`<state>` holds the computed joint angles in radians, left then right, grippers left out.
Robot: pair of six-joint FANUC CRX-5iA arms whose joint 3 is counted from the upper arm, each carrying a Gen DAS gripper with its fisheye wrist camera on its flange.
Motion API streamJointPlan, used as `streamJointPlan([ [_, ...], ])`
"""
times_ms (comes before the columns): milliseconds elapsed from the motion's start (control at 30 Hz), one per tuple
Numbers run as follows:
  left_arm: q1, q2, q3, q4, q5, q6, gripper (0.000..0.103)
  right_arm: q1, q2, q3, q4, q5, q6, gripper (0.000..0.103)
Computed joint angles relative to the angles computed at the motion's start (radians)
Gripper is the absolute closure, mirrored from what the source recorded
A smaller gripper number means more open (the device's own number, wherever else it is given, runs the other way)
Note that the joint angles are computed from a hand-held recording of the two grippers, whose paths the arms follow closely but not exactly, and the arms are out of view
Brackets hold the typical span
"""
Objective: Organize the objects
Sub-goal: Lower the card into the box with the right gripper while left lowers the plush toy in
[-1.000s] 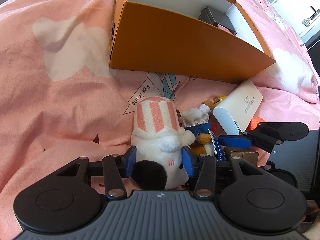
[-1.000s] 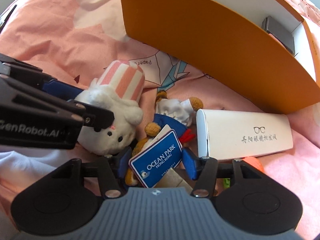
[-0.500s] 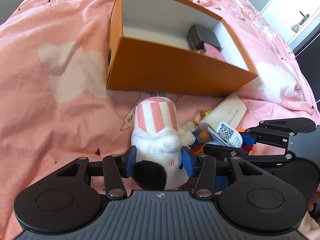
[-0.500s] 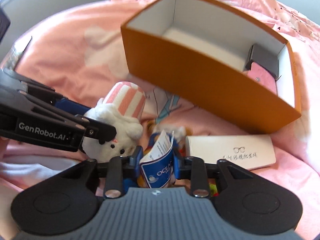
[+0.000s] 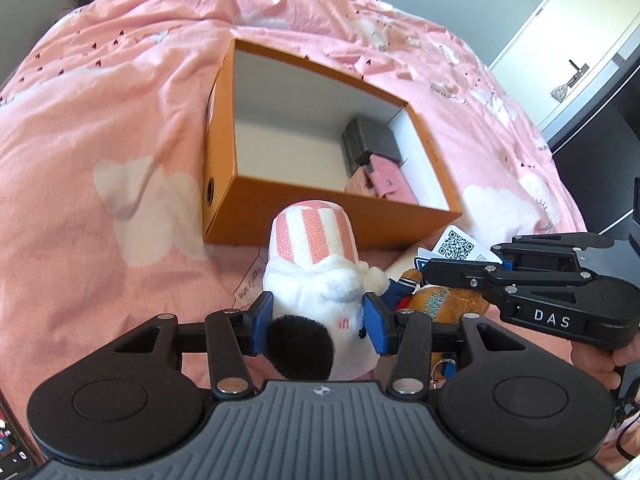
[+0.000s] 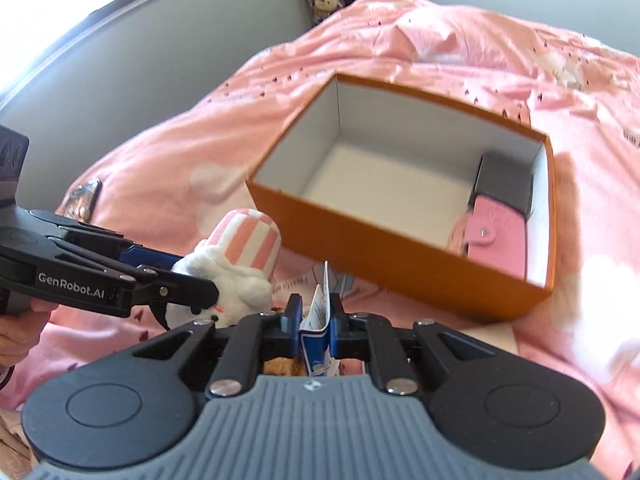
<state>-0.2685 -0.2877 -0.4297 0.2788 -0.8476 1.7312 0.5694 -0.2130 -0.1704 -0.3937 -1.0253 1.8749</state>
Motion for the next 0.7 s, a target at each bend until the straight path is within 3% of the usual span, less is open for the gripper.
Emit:
streamJointPlan([
  [333,0.03,-0.007,0.054,0.074,0.059,-0.102,0.049,-0.081,0.035,0.155,-0.073,-0.051,0.096,0.09],
  [533,0.023,0.071,0.151,0.055,0.102,-0.126,0.049,-0.084,0.061,0.21,-0.038,0.042,0.096,0.09],
  [700,0.015,0.211,0.289,-0.036,0.046,-0.075,0.049,-0.075,0.137,0.257,0.002,0.115,0.05,0.09],
])
